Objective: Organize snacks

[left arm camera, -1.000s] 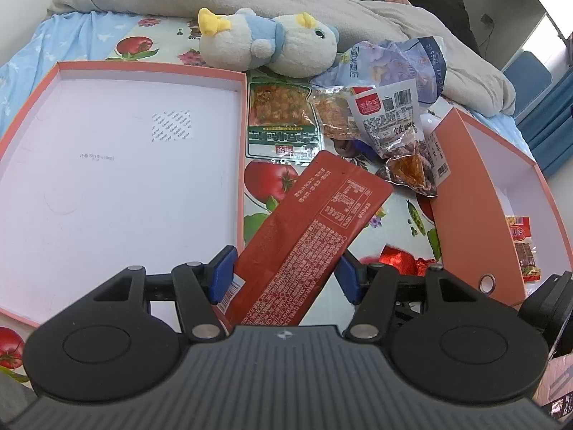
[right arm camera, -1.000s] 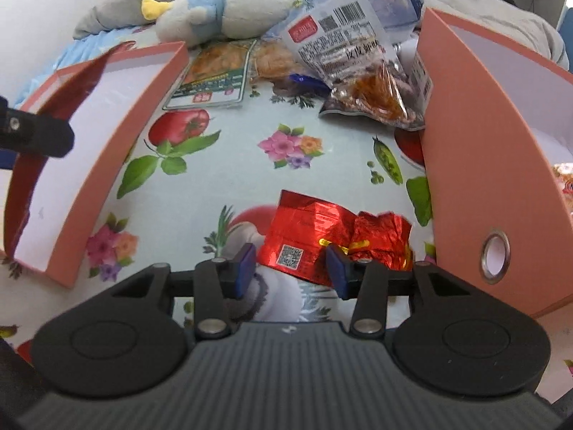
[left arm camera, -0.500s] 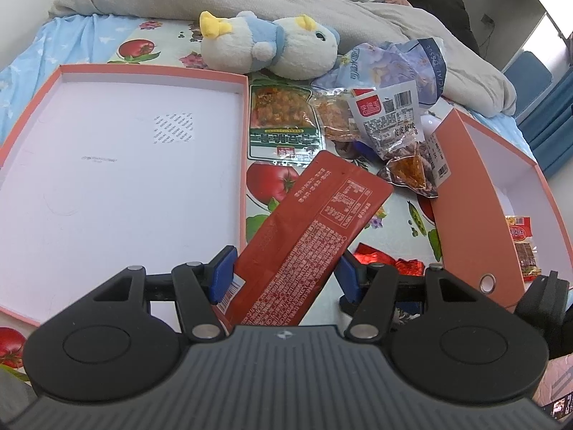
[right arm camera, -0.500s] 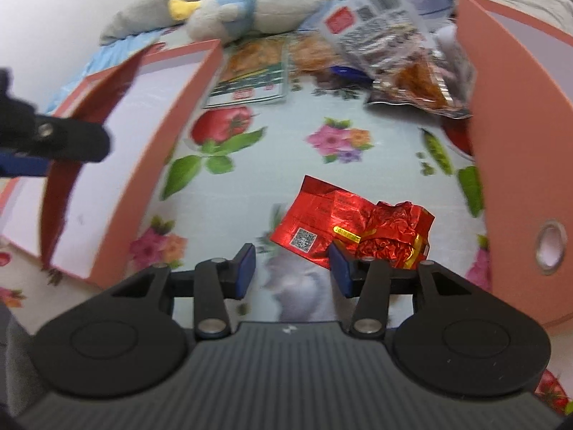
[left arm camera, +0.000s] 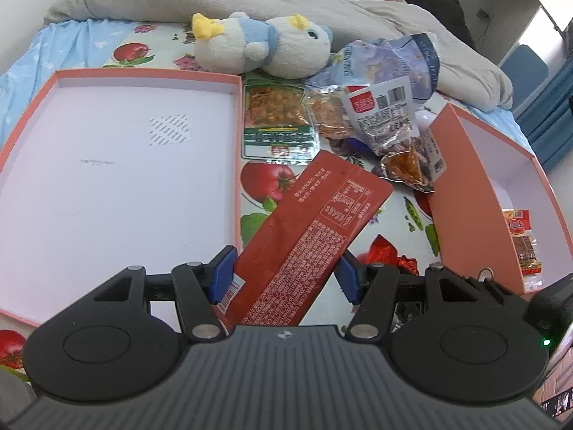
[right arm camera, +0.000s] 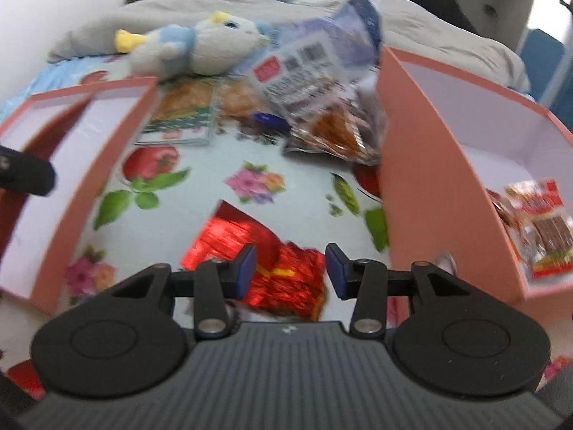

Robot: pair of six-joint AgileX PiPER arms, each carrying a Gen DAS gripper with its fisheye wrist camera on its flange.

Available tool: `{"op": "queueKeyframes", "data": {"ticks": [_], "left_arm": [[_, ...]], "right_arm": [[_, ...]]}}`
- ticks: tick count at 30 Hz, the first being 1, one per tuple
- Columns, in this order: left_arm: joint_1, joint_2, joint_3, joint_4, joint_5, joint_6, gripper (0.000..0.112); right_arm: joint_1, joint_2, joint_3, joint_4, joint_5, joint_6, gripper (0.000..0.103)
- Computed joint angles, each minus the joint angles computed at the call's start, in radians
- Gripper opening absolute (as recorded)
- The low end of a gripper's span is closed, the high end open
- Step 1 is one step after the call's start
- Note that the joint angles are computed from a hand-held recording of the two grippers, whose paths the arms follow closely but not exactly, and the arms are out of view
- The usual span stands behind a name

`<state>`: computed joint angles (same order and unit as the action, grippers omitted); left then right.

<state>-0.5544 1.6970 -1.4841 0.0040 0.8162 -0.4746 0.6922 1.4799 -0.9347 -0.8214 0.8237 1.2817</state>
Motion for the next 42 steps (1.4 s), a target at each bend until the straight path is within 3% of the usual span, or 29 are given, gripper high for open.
{"op": "queueKeyframes", "data": {"ticks": [7, 13, 14, 18, 30, 42], "left_arm": [[-0.011, 0.004, -0.006, 0.003, 0.008, 0.005, 0.065], [-0.021, 0.004, -0.008, 0.010, 0.011, -0.001, 0.065], [-0.023, 0.003, -0.008, 0.011, 0.011, -0.004, 0.065], [-0.030, 0.003, -0.007, 0.017, 0.014, -0.013, 0.065], [-0.065, 0.009, -0.042, 0.060, 0.028, -0.062, 0.065], [-0.123, 0.062, -0.189, 0.121, 0.081, -0.139, 0.065]], "right_arm": [[-0.021, -0.006, 0.038, 0.056, -0.028, 0.056, 0.046], [-0.085, -0.024, 0.067, 0.133, -0.125, -0.005, 0.045], [-0.092, -0.030, 0.070, 0.142, -0.137, -0.022, 0.038], [-0.095, -0.043, 0.070, 0.166, -0.144, -0.055, 0.029], [-0.065, -0.128, 0.029, 0.134, -0.089, -0.136, 0.024], [-0.119, -0.239, -0.040, 0.215, -0.033, -0.291, 0.023]]}}
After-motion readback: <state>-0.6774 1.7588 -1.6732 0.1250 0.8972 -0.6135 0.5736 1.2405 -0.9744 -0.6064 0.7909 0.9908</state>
